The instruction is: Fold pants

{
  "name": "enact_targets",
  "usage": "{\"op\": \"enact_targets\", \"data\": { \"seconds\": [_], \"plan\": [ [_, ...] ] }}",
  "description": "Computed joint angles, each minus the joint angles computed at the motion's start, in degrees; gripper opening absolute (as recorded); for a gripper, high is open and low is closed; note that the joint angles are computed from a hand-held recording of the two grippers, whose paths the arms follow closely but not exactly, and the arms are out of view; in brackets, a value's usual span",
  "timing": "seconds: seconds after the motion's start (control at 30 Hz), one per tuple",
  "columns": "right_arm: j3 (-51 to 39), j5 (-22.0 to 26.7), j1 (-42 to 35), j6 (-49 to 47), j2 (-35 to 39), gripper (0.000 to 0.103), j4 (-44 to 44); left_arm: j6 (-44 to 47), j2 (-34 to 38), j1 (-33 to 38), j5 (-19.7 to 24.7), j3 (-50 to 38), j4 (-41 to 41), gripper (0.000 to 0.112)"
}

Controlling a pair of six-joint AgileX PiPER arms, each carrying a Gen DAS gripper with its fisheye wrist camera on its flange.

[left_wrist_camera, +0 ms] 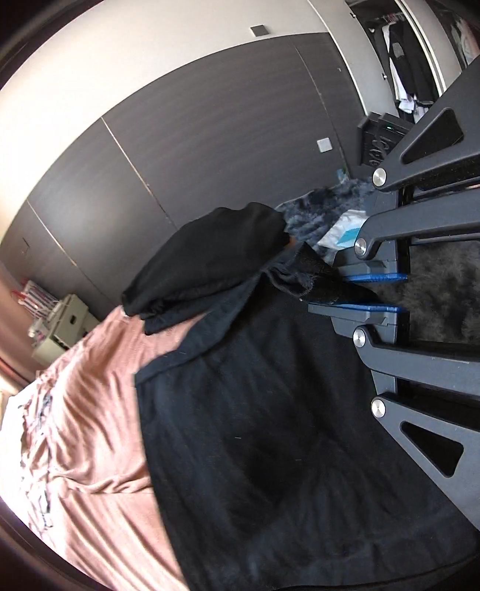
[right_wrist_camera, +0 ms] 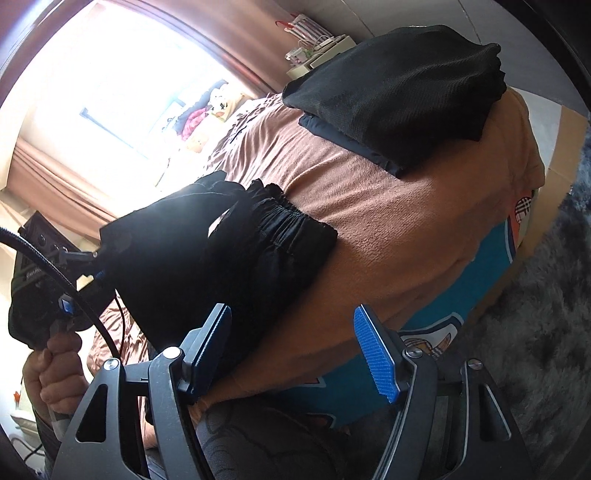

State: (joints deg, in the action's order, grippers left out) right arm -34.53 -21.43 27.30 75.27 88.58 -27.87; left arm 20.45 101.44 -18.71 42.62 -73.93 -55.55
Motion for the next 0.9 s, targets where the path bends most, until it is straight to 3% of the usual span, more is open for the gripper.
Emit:
{"op": "enact_targets", "data": {
  "seconds": [0.03, 0.13, 0.4, 0.6, 0.77, 0.9],
  "plan": [
    [0.0, -0.52, -0.27, 0.78, 0.18, 0.068, -0.83, 0.1, 0.43, 0.28, 0.97, 0.36, -0.42, 0.029],
    [0.07, -2.72, -1.01, 2.5, 0.82, 0.068, -3.24, 1.15, -1.29, 0.6, 0.12, 4.41, -1.49, 0.054],
    [-2.73, -4.96, -3.93, 6.45, 1.8, 0.068, -11.26, 3.41, -8.71, 6.73, -1.15, 12.6, 1.9, 0.063],
    [-10.51, -4.88, -6.22, 15.53, 7.34, 0.068, -23.68, 5.71, -13.47, 13.96, -1.25, 16.73, 5.21, 0.067],
    [-21.08, -5.25, -7.61, 28.15, 13.49, 0.069, -39.16, 9.8, -16.17, 21.91, 0.0, 19.91, 5.42, 0.067],
    [-32.15, -4.3, -7.77, 42.54, 18.89, 0.078, -55.32, 13.84, -18.22, 29.08, 1.24, 22.66, 4.37, 0.068]
  ]
}}
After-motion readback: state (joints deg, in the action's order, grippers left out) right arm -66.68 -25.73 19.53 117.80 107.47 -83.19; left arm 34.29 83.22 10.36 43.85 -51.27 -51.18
